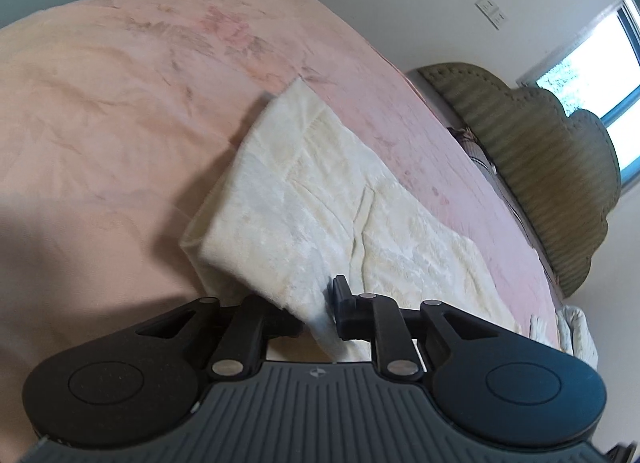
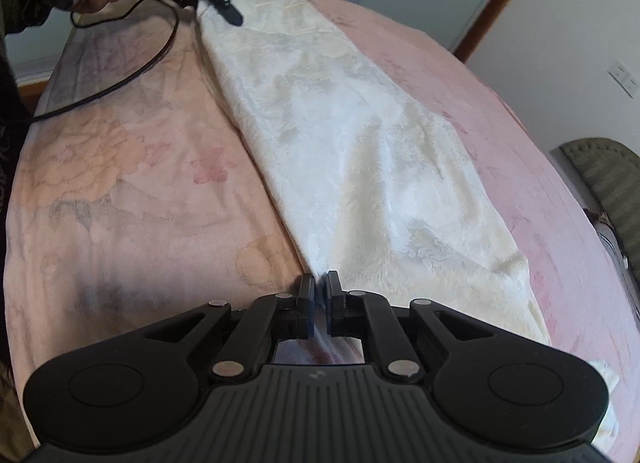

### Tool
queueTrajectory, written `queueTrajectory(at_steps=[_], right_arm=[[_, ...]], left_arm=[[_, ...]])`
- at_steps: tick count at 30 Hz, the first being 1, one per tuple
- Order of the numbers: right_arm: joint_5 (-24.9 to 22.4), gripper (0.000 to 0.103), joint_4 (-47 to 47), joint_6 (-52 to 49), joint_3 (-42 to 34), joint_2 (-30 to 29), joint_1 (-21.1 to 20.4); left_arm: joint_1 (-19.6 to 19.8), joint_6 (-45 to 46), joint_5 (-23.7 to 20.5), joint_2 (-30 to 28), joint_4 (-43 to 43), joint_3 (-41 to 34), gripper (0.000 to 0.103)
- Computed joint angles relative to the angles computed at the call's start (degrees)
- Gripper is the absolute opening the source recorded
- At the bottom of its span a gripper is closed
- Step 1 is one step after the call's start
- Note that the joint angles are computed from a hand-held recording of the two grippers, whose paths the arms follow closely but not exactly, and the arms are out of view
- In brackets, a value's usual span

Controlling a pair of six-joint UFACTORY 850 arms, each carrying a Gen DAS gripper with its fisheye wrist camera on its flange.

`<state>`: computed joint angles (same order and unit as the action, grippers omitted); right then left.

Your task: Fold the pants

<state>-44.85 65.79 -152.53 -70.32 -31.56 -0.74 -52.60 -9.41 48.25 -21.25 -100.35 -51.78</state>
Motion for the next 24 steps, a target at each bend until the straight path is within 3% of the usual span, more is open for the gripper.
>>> queueTrajectory(at_steps=[4,8,11,12,13,15,16,18,20,22,24], right_arm=[[-0.3,0.009,7.1,-7.2,3.7,1.7,-1.4],[-5.3,0.011,3.6,1.9,1.5,1.2,-4.0],[-7.0,0.012,9.5,7.2,-0.3,-0.3,-6.1],[-6.6,0.016,11.5,10.3,-1.2,-1.1,-6.6],[-5.5,0.029,11.2,15.6,-2.7,-2.1,-6.8],[-1.8,0.039,5.8,27.3,-6.4,-4.9,-6.6],[-1.3,0.039,4.6,30.5,-7.4,-5.7,-6.9],[-5.9,0.039,6.7,33.5,-8.9,-7.0,-9.1],[-7.5,0.039,12.8,35.1,-9.9,-7.3,-11.3],[-5.7,0.040,19.9,36.6,-12.1,-8.3,-13.3],[0.8,0.040,25.4,37.4,-16.1,-10.4,-14.0]], left_arm=[[-1.2,9.0,5.3,0.3,-10.5,-3.0,0.030],[-2.8,20.4,18.5,-2.1,-22.0,-9.4,0.038],[-3.0,27.4,25.3,-4.7,-21.6,-14.3,0.041],[-2.7,28.9,25.1,-5.3,-19.1,-15.6,0.046],[-2.1,30.1,23.6,-5.9,-16.2,-16.6,0.052],[-0.6,32.5,18.3,-7.7,-9.8,-19.1,0.057],[0.3,34.0,15.2,-8.9,-7.1,-20.6,0.058],[2.2,37.4,8.0,-12.3,-1.8,-24.8,0.059],[3.6,39.7,2.7,-16.4,2.1,-29.7,0.059],[4.6,41.9,-1.5,-21.1,6.0,-35.1,0.061],[4.8,45.5,-2.1,-26.1,7.3,-40.6,0.061]])
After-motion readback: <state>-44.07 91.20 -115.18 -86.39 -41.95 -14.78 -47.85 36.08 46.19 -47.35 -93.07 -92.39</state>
